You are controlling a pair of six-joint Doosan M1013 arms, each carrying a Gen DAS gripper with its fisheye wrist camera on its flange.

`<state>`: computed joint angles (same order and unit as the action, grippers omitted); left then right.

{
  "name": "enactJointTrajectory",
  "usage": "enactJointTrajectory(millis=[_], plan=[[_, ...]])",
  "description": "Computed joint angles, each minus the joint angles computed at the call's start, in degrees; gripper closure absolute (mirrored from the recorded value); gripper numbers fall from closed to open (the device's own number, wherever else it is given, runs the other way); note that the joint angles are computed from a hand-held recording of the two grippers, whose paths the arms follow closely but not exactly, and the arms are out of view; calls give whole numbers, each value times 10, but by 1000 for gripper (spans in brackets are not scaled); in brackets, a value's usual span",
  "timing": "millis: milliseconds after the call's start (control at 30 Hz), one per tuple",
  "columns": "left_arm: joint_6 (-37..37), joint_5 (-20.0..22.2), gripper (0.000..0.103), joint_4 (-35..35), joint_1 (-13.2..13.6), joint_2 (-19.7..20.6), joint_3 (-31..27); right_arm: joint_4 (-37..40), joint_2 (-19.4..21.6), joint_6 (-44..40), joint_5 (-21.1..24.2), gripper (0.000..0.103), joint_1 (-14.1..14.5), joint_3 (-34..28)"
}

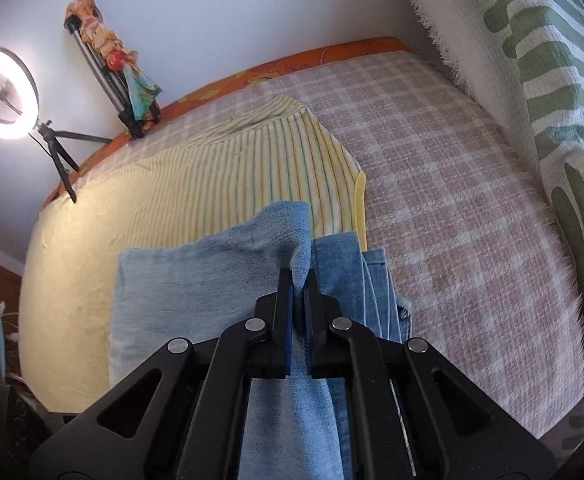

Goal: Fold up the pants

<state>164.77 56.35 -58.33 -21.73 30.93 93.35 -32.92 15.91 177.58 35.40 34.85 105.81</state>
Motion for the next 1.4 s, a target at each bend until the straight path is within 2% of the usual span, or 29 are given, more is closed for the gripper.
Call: enactJointTrajectory(millis=[267, 367, 467, 567, 667, 733, 800, 867, 1000, 1067, 1100, 1400], plan=[[26, -10, 65, -17, -7, -11, 25, -27, 9, 9, 0, 99, 2, 8], [47, -19, 62, -19, -9, -17, 34, -37, 7, 10, 25, 99, 10, 5], [33, -4, 61, -14, -7, -13, 29, -39, -5, 17, 43, 92, 20, 8], [20, 5, 58, -10, -7, -8, 21, -52, -33, 61, 11, 88, 32, 37], [17, 7, 58, -8, -7, -8, 21, -61, -57, 111, 2, 77, 54, 66], [6, 17, 58, -6, -6, -6, 16, -54, -73, 133, -24, 69, 64, 88], [-7, 27, 58, -2, -4, -5, 10, -37, -84, 142, -47, 69, 74, 108], [-11, 28, 58, 0, -4, -7, 9, -14, -85, 139, -49, 69, 83, 117], [-7, -2, 53, 14, -6, -21, 15, 31, -74, 109, -50, 69, 92, 118], [-1, -26, 53, 23, -9, -30, 22, 22, -65, 109, -36, 77, 99, 111], [4, -36, 53, 26, -10, -34, 25, 23, -61, 105, -31, 86, 101, 108], [22, -56, 53, 18, -7, -46, 33, -2, -43, 110, 19, 92, 123, 93]])
